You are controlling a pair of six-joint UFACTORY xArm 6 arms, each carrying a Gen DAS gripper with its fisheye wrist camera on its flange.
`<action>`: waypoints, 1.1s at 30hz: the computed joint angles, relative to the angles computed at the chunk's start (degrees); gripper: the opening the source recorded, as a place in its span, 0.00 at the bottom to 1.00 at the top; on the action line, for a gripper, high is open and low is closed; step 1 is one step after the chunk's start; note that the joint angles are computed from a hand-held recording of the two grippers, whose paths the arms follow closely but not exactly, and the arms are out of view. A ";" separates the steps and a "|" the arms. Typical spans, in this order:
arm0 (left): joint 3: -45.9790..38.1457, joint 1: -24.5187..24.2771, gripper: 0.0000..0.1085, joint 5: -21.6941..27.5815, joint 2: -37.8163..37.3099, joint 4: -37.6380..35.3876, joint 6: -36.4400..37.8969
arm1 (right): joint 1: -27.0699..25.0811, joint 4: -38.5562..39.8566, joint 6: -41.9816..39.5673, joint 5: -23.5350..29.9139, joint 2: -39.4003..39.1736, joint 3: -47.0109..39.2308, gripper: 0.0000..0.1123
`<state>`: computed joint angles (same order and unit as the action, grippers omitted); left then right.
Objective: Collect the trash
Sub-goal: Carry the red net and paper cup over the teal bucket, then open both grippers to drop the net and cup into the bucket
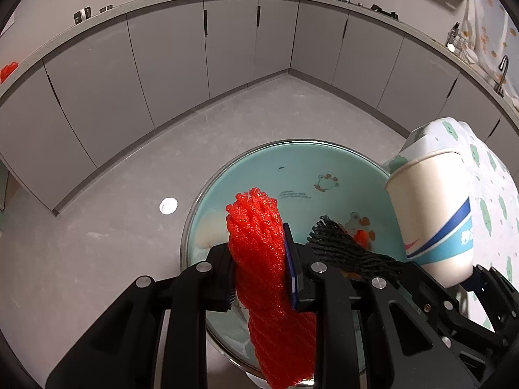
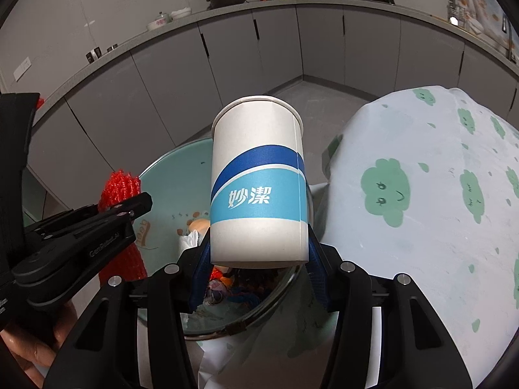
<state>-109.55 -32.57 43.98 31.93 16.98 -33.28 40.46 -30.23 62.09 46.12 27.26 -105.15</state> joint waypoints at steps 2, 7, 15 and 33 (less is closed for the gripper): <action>-0.04 0.13 0.22 0.15 0.06 0.10 -0.09 | -0.16 1.13 -1.09 0.30 1.17 -1.36 0.46; -1.11 0.16 0.22 0.89 0.92 0.16 0.10 | -0.48 3.68 -3.18 0.73 2.86 -3.11 0.46; -3.96 0.05 0.22 2.20 3.14 -0.77 1.79 | -0.65 5.94 -6.26 2.63 4.62 -5.94 0.46; -7.41 0.44 0.22 4.37 5.93 -3.43 4.18 | -1.86 8.30 -5.20 -2.17 0.81 -0.08 0.47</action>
